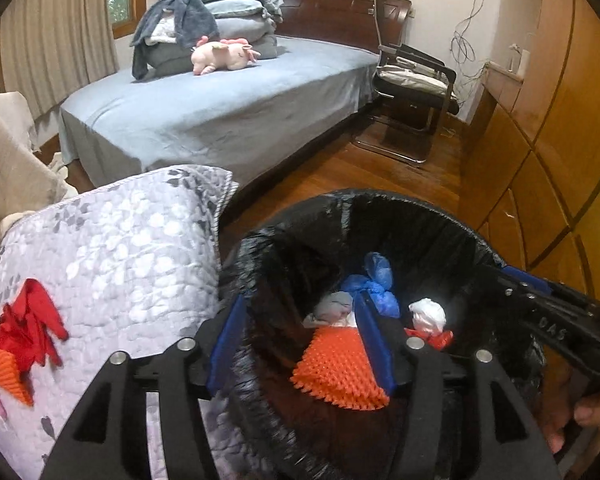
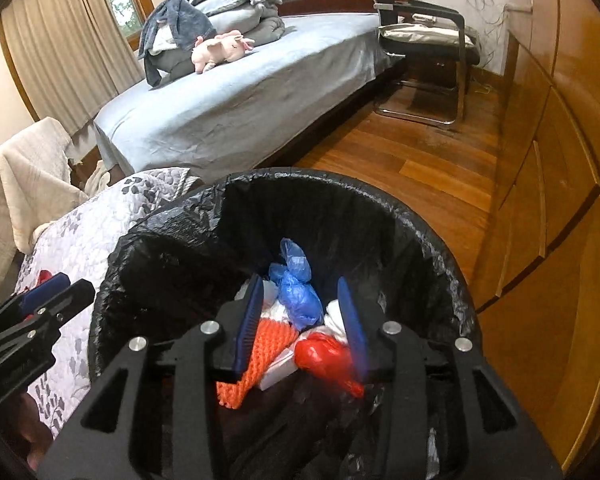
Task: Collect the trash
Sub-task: 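Open both tools to drop the sock and tissue into the bin, then move both open tools back over the quilt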
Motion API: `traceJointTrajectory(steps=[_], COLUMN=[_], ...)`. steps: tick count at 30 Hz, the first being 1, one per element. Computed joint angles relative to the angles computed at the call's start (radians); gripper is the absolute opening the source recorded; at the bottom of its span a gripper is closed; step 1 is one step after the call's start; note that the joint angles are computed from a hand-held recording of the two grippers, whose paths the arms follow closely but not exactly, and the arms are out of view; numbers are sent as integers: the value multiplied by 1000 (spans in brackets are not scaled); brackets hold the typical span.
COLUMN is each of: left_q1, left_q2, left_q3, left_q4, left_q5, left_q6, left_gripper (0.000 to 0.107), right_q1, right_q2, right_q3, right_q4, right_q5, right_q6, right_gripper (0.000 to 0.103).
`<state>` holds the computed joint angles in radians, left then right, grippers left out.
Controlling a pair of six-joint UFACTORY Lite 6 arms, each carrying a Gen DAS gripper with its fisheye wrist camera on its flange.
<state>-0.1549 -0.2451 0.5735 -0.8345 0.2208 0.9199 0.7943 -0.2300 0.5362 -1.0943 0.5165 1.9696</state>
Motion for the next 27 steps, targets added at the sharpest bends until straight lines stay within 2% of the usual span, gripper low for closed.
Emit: traceJointTrajectory(steps=[7,12,14,17,21,27], left_q1=[266,557,730,969,1218,1422], left_q2=[-174,-238,-228,-156,43,363], left_q3=[-74,-96,-86,-42,90,356], left_q4=[-19,-68,-99,-143,-181,-203], left_q5=[158,313,396,486,539,550], left_q6=[169,391,529,728,920,1024], left_gripper=[58,62,62,63,63,63], right_q1=[213,394,452,500,543,580], right_q2=[9,155,252,389,566,881], right_q3=[55,210,308,461,669,1081], right_q4=[50,48,39,49,69,154], right_q5=[127,196,202,191,180,202], right_q6=[95,193,215,194,150,2], right_gripper=[38,41,41,41,41,41])
